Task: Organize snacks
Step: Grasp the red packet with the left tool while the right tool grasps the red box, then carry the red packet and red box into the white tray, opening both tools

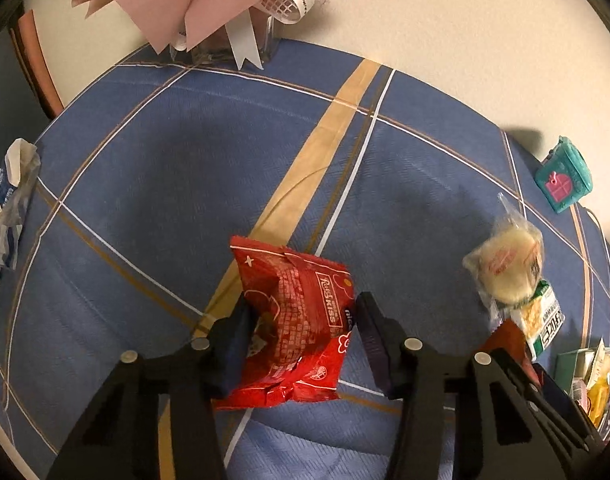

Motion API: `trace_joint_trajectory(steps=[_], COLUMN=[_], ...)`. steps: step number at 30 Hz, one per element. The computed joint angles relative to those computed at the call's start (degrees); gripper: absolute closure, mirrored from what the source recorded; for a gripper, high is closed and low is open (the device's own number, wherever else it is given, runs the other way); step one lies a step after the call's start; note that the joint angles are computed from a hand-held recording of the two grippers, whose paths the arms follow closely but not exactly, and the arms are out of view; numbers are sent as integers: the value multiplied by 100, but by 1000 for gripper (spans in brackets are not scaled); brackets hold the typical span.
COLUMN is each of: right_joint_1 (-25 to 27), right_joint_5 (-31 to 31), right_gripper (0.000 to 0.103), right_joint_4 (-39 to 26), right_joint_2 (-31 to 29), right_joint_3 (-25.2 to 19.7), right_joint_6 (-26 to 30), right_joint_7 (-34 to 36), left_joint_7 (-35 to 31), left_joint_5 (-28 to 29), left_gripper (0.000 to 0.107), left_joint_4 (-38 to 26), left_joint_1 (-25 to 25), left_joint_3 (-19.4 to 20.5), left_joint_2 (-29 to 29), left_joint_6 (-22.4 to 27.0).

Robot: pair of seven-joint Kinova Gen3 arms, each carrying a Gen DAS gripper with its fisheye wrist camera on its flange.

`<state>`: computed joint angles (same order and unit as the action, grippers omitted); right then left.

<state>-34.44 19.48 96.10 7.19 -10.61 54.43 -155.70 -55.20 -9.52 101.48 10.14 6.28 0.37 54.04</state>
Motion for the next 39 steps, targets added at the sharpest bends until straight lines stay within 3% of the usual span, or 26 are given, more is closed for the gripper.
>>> trace_joint_trajectory(steps=[6,19,39], right_joint_1=[100,430,960], right_joint_5=[-240,-1015,-1407], right_gripper=[37,39,41], right_joint_4=[67,240,599], right_joint_2=[-110,-437,-1723], right_joint_3=[-15,-74,-454], right_joint_6=[-44,46,741], right_joint_7=[151,693,958], left_joint_7=[126,362,1321], left_joint_5=[-39,454,252], left_gripper=[56,57,57], left_joint_4=[-98,-390,-354], left_joint_1=[73,127,570], left_joint_3=[61,167,835], left_joint_2=[-22,-310,-1034], left_joint_6=[209,747,1296])
